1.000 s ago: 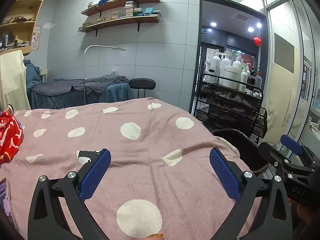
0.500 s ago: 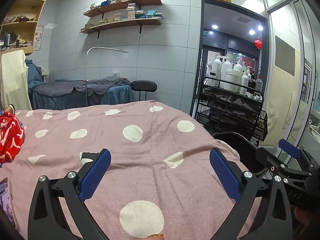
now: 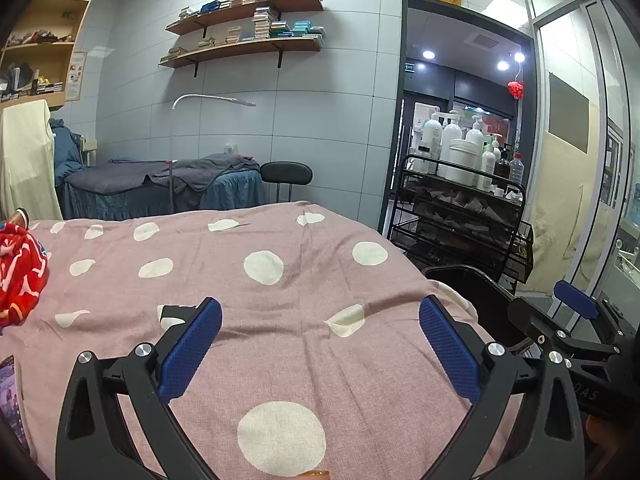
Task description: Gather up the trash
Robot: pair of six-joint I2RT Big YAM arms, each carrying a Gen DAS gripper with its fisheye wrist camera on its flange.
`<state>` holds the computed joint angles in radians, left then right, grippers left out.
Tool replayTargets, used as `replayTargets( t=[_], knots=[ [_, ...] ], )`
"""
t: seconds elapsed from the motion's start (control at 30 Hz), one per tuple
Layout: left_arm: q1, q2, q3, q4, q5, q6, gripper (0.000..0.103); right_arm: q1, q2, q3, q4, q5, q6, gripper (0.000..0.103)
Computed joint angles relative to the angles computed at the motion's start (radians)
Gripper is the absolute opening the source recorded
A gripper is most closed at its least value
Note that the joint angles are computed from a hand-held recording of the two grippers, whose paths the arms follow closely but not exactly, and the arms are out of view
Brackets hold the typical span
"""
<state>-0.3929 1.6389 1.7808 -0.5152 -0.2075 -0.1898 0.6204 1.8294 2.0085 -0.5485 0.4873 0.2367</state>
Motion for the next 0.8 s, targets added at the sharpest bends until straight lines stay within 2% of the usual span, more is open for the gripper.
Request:
replayTargets(
  t=[0.8],
  knots=[
    [0.002, -0.001, 0.002, 0.001, 0.011, 0.002, 0.098, -0.002, -0.002, 0.000, -0.002, 0.002, 0.000, 0.098]
  ],
)
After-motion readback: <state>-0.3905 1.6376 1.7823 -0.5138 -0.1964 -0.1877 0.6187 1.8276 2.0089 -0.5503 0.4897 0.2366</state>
